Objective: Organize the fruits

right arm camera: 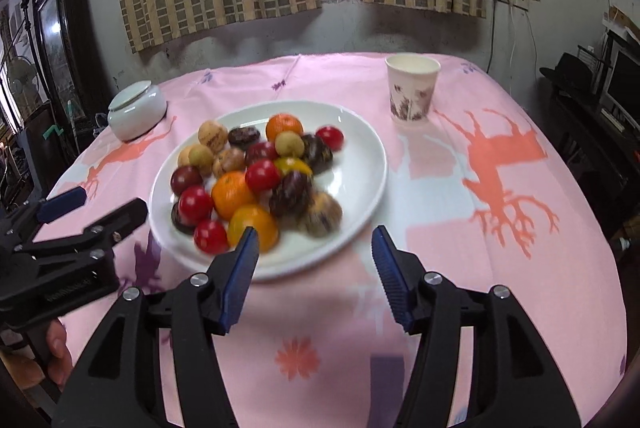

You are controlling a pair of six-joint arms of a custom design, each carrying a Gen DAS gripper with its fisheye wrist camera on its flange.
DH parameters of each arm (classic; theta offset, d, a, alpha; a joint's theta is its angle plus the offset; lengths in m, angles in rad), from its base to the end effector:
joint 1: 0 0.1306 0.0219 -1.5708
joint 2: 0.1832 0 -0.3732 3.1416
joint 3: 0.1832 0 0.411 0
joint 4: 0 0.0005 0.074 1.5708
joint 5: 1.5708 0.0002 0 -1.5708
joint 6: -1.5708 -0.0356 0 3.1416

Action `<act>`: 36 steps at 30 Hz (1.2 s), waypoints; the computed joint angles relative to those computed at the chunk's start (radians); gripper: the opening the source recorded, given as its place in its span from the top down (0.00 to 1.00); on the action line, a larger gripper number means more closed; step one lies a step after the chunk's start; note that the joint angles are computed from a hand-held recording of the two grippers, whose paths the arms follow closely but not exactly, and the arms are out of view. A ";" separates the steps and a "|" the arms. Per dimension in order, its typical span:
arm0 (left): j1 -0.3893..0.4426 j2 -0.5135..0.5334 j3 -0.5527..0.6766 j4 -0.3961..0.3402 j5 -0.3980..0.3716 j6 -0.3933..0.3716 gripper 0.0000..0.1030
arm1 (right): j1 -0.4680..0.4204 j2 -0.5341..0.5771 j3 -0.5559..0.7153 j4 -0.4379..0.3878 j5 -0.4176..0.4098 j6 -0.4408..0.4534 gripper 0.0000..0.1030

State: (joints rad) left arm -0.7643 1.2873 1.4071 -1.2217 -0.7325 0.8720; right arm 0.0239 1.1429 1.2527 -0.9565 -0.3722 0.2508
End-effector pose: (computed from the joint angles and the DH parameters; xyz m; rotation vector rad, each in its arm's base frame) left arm 0.3322 -0.2862 0.4613 -0.3334 2.2801 0.2016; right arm 0.4104 0.0223 0.4573 -0.4904 2.3177 0.3407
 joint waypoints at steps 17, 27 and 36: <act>-0.166 -0.033 -0.023 -0.217 -0.037 0.208 0.02 | -0.061 -0.208 -0.176 -0.069 -0.057 0.120 0.43; -0.183 -0.032 -0.034 -0.245 -0.053 0.258 0.02 | -0.084 -0.197 -0.173 -0.081 -0.091 0.120 0.43; -0.181 -0.031 -0.045 -0.256 -0.064 0.291 0.02 | -0.084 -0.206 -0.187 -0.073 -0.087 0.140 0.25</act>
State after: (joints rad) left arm -0.9454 1.2561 1.3618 -1.4779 -0.7961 1.1628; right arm -0.0604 0.9372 1.0656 -1.0291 -0.4595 0.3910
